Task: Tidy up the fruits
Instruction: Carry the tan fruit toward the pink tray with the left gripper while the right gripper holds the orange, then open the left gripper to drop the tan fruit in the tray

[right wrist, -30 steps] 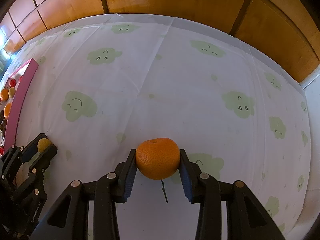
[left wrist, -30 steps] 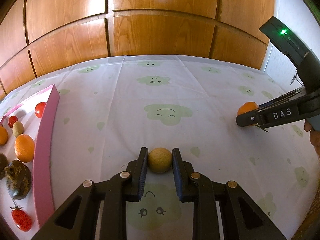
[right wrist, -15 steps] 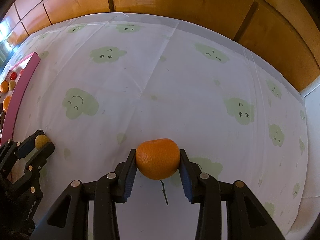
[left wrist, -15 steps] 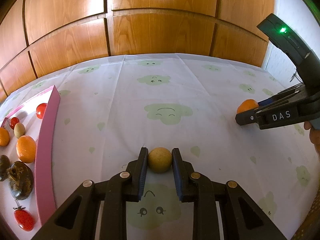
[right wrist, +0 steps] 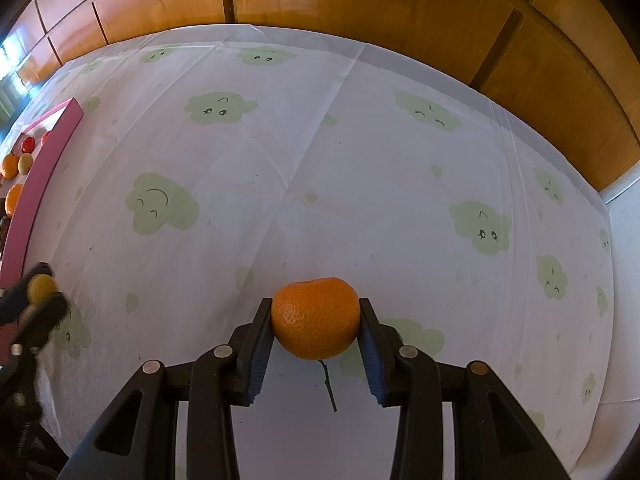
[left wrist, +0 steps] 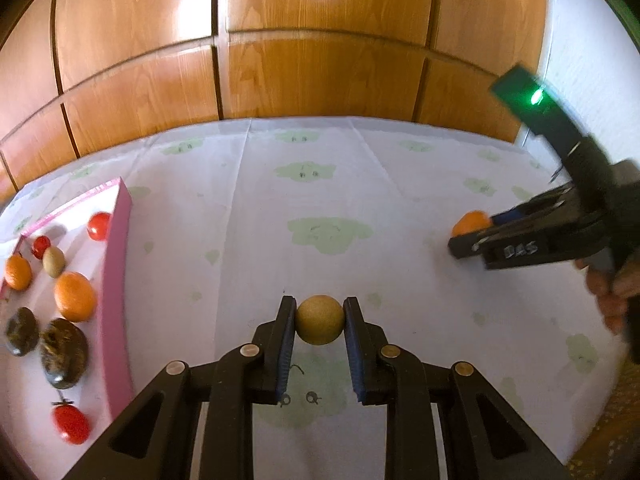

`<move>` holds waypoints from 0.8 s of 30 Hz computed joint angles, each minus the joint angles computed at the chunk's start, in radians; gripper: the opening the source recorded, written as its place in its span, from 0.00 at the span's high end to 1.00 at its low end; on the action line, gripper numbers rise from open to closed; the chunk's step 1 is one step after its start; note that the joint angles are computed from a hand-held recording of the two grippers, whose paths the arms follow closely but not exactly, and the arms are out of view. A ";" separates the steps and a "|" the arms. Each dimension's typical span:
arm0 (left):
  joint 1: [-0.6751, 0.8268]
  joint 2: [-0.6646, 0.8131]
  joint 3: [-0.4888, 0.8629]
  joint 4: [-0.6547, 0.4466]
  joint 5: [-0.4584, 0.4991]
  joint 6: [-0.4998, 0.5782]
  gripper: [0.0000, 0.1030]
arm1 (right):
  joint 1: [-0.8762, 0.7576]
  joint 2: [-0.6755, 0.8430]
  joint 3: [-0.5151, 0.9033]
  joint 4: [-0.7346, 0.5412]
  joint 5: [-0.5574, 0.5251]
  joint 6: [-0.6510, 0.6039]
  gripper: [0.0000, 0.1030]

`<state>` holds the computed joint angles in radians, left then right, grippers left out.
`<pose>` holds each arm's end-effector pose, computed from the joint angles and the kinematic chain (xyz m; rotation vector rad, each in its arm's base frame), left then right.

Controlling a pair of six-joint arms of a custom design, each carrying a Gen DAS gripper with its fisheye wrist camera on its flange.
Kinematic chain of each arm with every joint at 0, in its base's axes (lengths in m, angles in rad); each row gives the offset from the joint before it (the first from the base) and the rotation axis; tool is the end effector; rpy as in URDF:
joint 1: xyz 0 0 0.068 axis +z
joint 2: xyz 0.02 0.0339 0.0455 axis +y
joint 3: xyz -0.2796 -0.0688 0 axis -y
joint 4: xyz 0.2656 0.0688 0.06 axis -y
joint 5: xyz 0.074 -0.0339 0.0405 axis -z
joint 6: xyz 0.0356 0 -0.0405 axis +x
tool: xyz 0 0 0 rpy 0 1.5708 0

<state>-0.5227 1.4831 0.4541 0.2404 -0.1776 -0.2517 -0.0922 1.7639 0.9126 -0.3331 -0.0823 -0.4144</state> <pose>0.2291 -0.1247 0.1181 0.2318 2.3387 -0.1720 0.3339 -0.0279 0.1263 -0.4625 2.7081 -0.0252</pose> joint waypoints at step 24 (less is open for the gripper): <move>0.930 -0.425 -0.045 -0.421 0.467 0.266 0.77 | 0.016 -0.019 -0.019 0.013 0.029 -0.008 0.61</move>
<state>0.4073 1.0580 0.4094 -0.1807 0.2897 0.0138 -0.0766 1.7449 0.8937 -0.3203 -0.0530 -0.4223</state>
